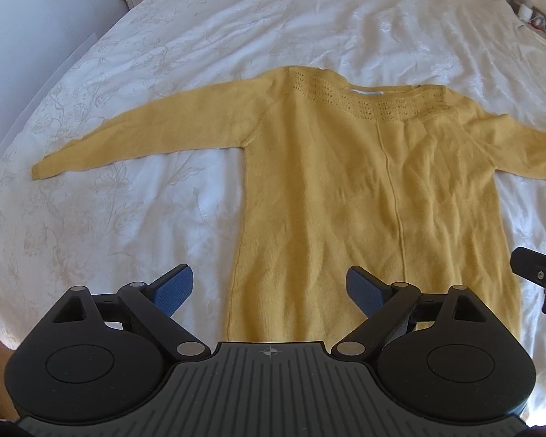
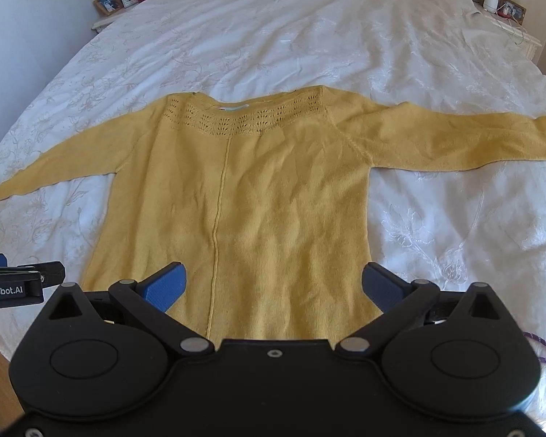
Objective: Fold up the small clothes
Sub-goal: 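Move both tools over the spread yellow sweater toward its sleeve, then grasp the yellow sweater sleeve near its cuff with the right gripper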
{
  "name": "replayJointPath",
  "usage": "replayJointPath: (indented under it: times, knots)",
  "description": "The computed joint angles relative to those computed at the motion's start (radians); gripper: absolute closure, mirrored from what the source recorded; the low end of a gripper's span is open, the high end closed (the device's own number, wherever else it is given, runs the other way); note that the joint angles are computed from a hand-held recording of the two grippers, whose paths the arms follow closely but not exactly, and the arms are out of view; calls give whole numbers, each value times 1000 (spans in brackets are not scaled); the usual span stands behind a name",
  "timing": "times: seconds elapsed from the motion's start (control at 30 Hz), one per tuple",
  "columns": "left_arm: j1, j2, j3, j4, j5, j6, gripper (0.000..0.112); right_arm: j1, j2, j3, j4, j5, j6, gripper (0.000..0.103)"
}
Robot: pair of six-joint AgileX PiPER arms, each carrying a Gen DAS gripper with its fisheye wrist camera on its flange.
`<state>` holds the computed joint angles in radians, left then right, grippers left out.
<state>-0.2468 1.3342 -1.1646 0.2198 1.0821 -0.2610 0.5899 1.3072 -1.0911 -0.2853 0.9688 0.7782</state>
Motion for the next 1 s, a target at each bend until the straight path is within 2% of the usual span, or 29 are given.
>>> replayJointPath:
  times: [0.23, 0.37, 0.5, 0.63, 0.73, 0.83, 1.0]
  knots:
    - [58, 122, -97, -85, -83, 159, 20, 11, 59, -29, -185, -63, 107, 1]
    - [60, 170, -143, -103, -125, 187, 20, -30, 78, -37, -220, -72, 88, 1]
    - [44, 206, -189, -97, -145, 132, 20, -149, 77, -32, -150, -99, -38, 1]
    - [-3, 241, -230, -56, -132, 32, 20, -348, 78, -30, -54, -152, -240, 1]
    - [-58, 262, -259, 8, -92, -77, 20, -531, 101, -35, 71, -210, -457, 3]
    - [-108, 279, -282, 53, -48, -183, 20, -703, 160, -79, 192, -231, -669, 14]
    - [-171, 313, -321, 98, 14, -303, 20, -940, 302, -211, 279, -252, -866, 15]
